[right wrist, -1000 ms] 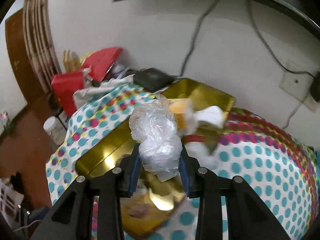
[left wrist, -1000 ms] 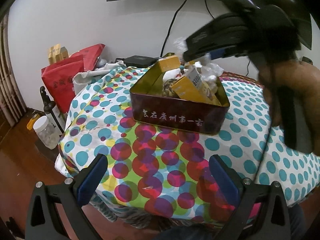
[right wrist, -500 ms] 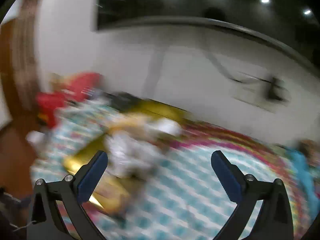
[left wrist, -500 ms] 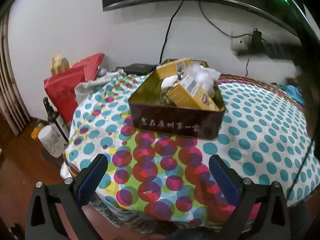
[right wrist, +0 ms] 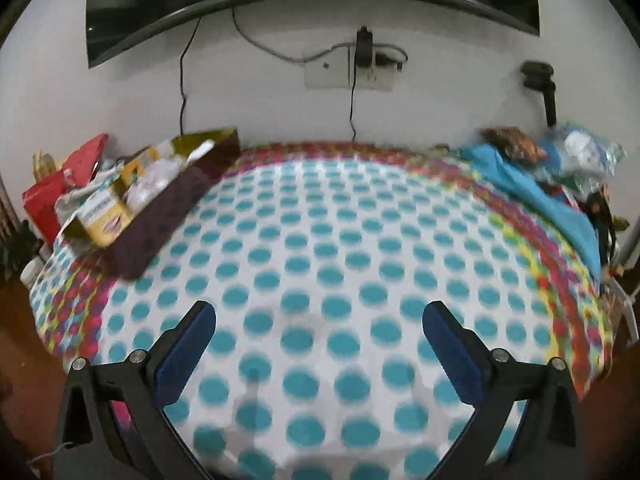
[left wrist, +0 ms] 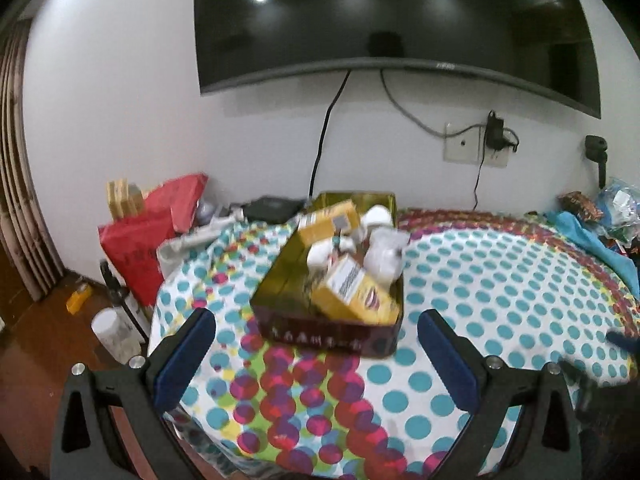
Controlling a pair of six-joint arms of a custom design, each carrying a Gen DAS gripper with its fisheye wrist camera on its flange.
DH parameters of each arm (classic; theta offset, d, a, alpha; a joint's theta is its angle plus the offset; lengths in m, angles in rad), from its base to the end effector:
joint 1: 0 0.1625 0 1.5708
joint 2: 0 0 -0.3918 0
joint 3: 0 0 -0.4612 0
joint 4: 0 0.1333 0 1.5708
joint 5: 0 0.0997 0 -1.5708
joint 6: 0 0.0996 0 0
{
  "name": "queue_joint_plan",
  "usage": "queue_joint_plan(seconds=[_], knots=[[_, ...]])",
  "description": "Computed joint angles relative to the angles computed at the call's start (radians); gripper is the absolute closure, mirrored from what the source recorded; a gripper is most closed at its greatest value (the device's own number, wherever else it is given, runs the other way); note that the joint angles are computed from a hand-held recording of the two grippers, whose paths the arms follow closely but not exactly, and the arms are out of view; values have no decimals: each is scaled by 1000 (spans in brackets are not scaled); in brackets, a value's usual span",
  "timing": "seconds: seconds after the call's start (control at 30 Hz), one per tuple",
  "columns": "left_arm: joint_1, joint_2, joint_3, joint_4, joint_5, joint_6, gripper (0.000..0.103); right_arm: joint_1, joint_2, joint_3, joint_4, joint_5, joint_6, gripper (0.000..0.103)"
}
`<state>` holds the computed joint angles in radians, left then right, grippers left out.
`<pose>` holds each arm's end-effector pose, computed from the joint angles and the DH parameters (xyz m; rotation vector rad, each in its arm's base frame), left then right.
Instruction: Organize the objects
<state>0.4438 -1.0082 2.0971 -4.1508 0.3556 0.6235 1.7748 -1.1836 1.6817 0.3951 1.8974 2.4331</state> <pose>-0.2604 -0.3748 0.1874 -0.0848 1.6932 -1.2773 0.2075 -0.5030 0.1690 0.9944 -2.3635 0.7682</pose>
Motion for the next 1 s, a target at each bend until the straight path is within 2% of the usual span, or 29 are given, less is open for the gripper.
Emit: queue_joint_plan(seconds=[0.03,0.13,0.23,0.27,0.4,0.5,0.53,0.57,0.6,0.63,0.67,0.77,0.83,0.93,1.0], knots=[[-9,-2,-3,13,1,-1,0,4,-7,10,26,15,-14,0],[-49,-1,-18,30,10,-7,0,27,-55,77,3,66,-94,0],[-88,14,-38,15,25,31,0,40,-146,169,-22,55,-186,0],[-103,16,-47,-16,33,64,0,43,-164,183,-19,49,-199,0],[-142,-5,-31,-33,51,36,0,40,-224,224,10,20,-223,0],[-134,-13,-23,5,74,0,0,53,-204,183,47,-7,-144,0],[-127,-17,-19,22,80,-14,0,68,-206,182,15,-4,-133,0],[-117,-21,-16,34,88,-29,0,107,-201,176,-59,40,-132,0],[-108,-25,-13,44,97,-45,0,156,-171,155,-154,126,-140,0],[-99,-27,-8,61,103,-60,0,190,-143,133,-206,177,-128,0],[-93,-29,-3,68,107,-62,0,209,-119,105,-216,186,-101,0],[-63,-23,-11,38,108,-9,0,265,-38,13,-188,204,32,0],[-47,-22,-12,5,98,23,0,292,21,-44,-124,205,129,0],[-38,-19,-12,-57,74,81,0,312,108,-103,-62,267,222,0],[-36,-22,-10,-100,54,135,0,312,140,-110,-57,309,250,0]])
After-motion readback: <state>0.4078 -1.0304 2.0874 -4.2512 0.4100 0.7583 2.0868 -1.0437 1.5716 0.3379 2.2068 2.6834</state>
